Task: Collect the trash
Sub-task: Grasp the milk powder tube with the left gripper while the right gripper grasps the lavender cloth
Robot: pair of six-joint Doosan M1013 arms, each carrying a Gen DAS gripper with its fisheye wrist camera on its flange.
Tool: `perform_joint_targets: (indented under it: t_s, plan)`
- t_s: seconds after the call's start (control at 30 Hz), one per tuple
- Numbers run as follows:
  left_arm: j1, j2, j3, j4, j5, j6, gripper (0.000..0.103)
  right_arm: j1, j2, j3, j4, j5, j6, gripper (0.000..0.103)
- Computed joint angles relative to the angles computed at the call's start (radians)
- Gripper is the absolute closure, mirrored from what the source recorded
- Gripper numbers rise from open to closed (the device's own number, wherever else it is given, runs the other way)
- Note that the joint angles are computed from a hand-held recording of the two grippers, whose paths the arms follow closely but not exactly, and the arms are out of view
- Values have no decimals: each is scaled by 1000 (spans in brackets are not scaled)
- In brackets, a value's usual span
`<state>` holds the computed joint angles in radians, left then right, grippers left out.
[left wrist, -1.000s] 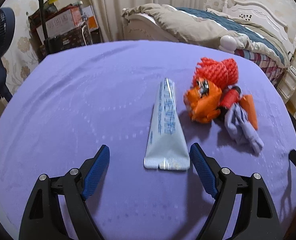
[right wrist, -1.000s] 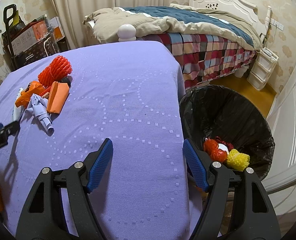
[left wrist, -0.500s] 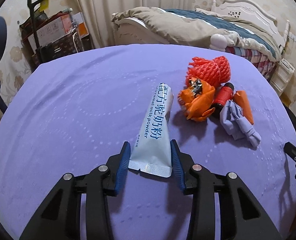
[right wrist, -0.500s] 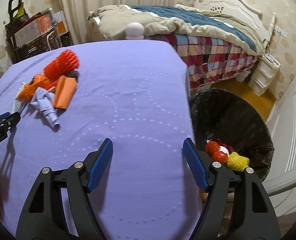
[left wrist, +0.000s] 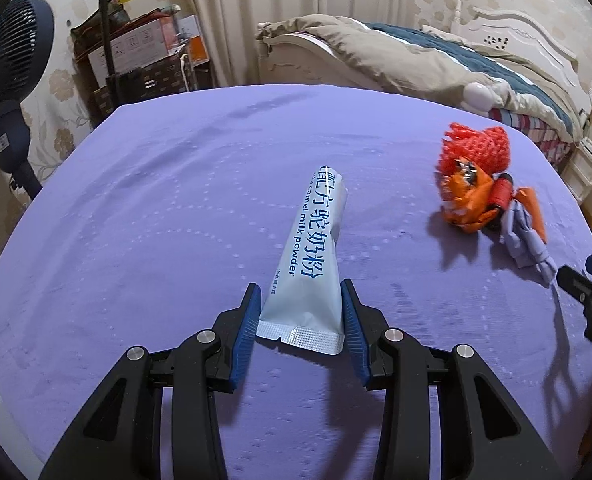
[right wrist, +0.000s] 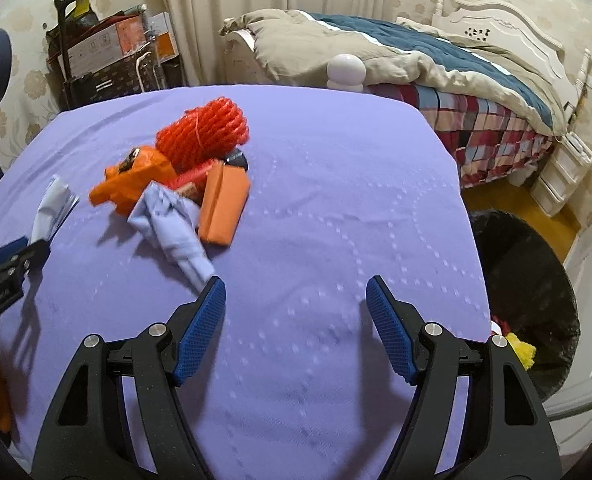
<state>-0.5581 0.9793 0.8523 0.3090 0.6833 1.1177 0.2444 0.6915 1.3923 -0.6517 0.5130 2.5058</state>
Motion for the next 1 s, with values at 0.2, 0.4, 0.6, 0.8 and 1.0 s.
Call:
perform_joint_targets:
  t_s: [0.2, 0.4, 0.6, 0.8, 1.0]
  plan:
    - [5, 7, -12, 14, 6, -11, 62, 11, 18, -32, 31, 16, -55, 32]
    - [11, 3, -3, 14, 1, -20, 62, 29, 12, -20, 26, -7, -68, 32]
    - [18, -4, 11, 16, -8, -33, 62, 40, -1, 0, 39, -26, -86, 32]
    - [21, -9, 21, 17, -17, -42, 62, 50, 9, -18, 64, -25, -124, 33]
    - [22, -14, 29, 27, -23, -38, 62, 43, 49, -88, 174, -1, -231, 51]
